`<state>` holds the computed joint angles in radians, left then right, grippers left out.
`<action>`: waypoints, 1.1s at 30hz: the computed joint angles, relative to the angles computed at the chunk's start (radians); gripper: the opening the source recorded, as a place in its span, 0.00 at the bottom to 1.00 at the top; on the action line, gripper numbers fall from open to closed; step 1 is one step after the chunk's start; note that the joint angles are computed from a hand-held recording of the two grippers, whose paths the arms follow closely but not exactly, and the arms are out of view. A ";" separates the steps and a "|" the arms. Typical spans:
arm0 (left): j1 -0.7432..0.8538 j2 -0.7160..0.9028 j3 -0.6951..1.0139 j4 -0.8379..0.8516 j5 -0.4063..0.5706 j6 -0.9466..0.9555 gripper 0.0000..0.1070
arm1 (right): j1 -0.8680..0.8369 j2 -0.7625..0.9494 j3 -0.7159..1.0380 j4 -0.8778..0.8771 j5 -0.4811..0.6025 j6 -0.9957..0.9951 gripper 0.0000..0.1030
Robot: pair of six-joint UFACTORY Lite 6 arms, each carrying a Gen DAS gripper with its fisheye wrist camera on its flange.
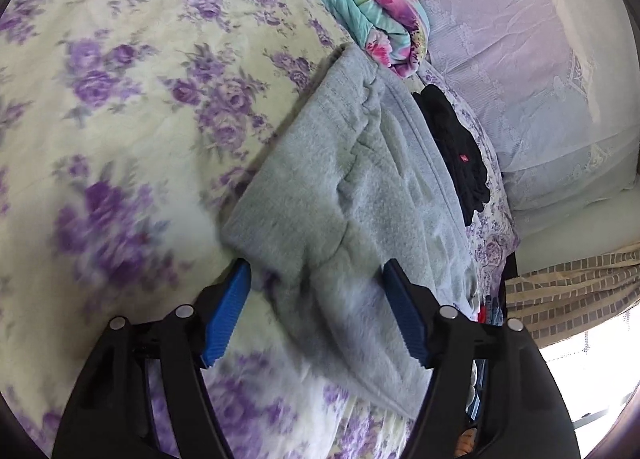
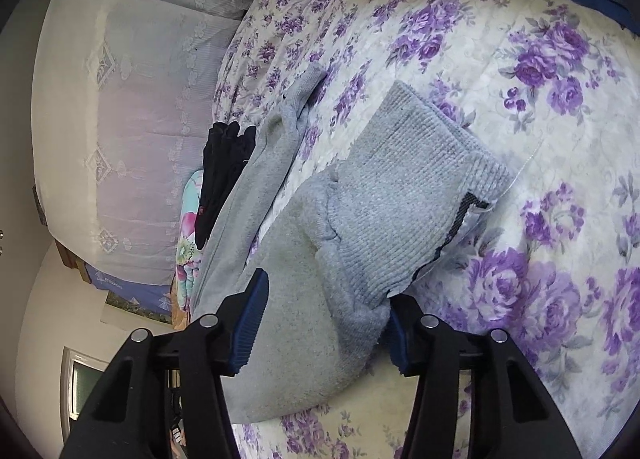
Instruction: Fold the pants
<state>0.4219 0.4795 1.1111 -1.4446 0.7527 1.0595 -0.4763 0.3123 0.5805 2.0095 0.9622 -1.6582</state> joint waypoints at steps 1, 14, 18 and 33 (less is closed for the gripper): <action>-0.009 0.010 0.008 -0.018 -0.012 0.011 0.59 | -0.006 0.005 -0.004 0.007 0.007 -0.004 0.46; 0.070 -0.325 -0.164 0.039 0.064 -0.001 0.18 | -0.066 -0.203 0.013 -0.141 0.021 0.106 0.13; 0.066 -0.281 -0.208 0.062 0.019 0.046 0.19 | -0.093 -0.035 0.063 -0.212 -0.035 0.097 0.14; 0.069 -0.620 -0.355 0.165 -0.183 0.076 0.56 | -0.199 -0.407 -0.141 -0.195 -0.065 0.072 0.37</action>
